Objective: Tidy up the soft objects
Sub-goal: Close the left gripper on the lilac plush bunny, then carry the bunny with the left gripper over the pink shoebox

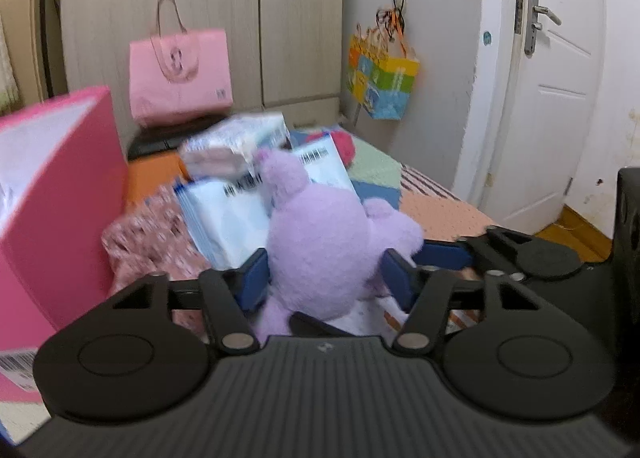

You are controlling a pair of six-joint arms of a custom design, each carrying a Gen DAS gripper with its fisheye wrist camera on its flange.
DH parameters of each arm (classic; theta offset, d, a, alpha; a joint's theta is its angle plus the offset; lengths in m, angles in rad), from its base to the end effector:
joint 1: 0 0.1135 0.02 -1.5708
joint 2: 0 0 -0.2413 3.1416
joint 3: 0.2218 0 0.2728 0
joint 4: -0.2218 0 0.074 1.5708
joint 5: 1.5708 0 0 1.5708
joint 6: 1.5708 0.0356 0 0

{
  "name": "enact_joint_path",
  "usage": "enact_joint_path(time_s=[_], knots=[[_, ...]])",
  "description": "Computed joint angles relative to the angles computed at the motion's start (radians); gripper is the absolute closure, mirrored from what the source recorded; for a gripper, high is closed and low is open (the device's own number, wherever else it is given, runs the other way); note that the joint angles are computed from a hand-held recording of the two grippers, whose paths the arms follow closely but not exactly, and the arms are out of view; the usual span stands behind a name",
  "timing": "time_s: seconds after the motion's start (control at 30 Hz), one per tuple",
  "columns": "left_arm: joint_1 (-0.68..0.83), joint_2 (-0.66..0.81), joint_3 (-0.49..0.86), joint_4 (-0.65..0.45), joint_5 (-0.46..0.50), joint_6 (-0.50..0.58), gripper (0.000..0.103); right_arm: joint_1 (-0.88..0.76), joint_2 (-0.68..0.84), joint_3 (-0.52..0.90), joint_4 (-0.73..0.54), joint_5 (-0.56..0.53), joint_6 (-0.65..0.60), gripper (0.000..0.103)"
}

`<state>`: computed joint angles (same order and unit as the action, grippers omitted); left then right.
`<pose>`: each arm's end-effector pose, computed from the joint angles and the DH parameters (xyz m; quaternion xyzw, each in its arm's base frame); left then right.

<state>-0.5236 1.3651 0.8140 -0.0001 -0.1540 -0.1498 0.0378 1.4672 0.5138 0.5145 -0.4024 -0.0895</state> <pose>0.2815 -0.1562 0.2043 0.1248 0.8621 -0.0974 0.4814 0.2939 0.0251 0.1259 -0.1595 0.8186 0.1550 0.5296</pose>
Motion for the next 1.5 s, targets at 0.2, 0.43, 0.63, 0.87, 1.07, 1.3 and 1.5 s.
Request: enact_joint_path(time_s=[0.2,0.43,0.63,0.87,1.07,1.3,1.5], knots=[[-0.031,-0.004,-0.012,0.005,-0.042,-0.023,0.045,0.04,-0.004,-0.048,0.088,0.069,0.012,0.014],[0.0,-0.031,0.023,-0.094,0.047,-0.077,0.043,0.051,-0.09,-0.079,0.037,0.099,-0.026,0.012],[0.003,-0.073,0.041,-0.203,0.079,-0.104,0.042,0.043,-0.181,-0.073,-0.099,0.07,-0.036,0.011],[0.017,-0.129,0.081,-0.369,0.125,-0.155,0.042,0.069,-0.314,-0.043,-0.343,0.067,-0.03,0.011],[0.08,-0.24,0.061,-0.482,0.216,-0.184,0.042,0.136,-0.441,-0.01,-0.557,0.107,-0.071,0.013],[0.213,-0.385,0.003,-0.611,0.343,-0.217,0.044,0.293,-0.503,0.032,-0.707,0.2,-0.137,0.013],[0.341,-0.483,0.023,-0.777,0.417,-0.119,0.044,0.416,-0.483,0.125,-0.817,0.25,-0.118,0.013]])
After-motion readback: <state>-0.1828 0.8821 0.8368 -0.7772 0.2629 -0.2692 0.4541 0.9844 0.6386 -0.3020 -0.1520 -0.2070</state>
